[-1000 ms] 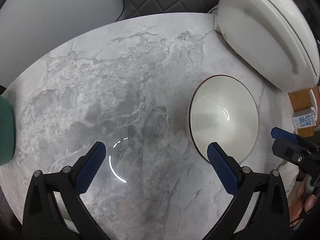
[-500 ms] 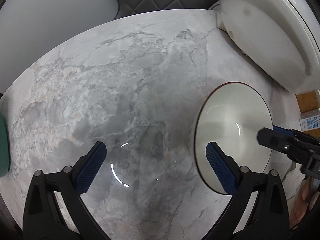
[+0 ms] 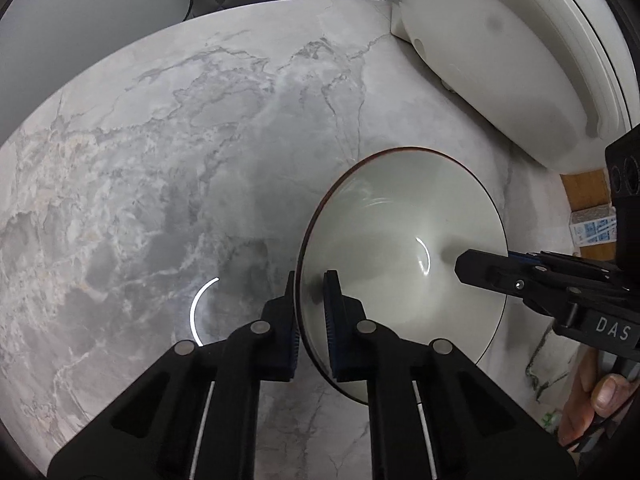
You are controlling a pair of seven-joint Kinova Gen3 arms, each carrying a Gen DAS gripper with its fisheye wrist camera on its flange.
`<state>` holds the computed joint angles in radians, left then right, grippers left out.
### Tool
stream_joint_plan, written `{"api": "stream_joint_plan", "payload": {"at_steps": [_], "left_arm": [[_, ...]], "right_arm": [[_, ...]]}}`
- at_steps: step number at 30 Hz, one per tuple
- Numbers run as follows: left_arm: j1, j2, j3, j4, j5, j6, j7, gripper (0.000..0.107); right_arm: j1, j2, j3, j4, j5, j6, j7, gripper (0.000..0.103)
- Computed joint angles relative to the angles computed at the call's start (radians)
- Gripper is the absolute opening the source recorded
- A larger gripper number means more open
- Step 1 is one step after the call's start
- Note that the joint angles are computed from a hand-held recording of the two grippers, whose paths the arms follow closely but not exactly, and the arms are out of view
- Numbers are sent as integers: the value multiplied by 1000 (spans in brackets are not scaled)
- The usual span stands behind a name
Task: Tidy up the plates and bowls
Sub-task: 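Carry the brown-rimmed bowl with both grippers and lower it into the white bowls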
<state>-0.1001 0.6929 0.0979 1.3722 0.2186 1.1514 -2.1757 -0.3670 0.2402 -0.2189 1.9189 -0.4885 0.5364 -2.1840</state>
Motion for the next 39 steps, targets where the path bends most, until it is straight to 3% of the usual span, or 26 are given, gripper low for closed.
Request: {"api": "stream_joint_plan", "payload": {"at_steps": [9,21,29,39], "left_arm": [[-43,-46,-5,32,14,19,-29,9],[-153,-172,-40,64,60,94,-96,10],[-284,-285,-95,69,108,171,-172,10],[-516,-370,-206,17,143,310,-292,11]], "right_arm": [[-10,-15,-2,12,-3,-19,-9,15],[-108,-43,0,-86,131,21,-121,15],[-198,-22,-22,-230,206,80,-162,15],[-339,101,-58,-474,265,162,-147,15]]}}
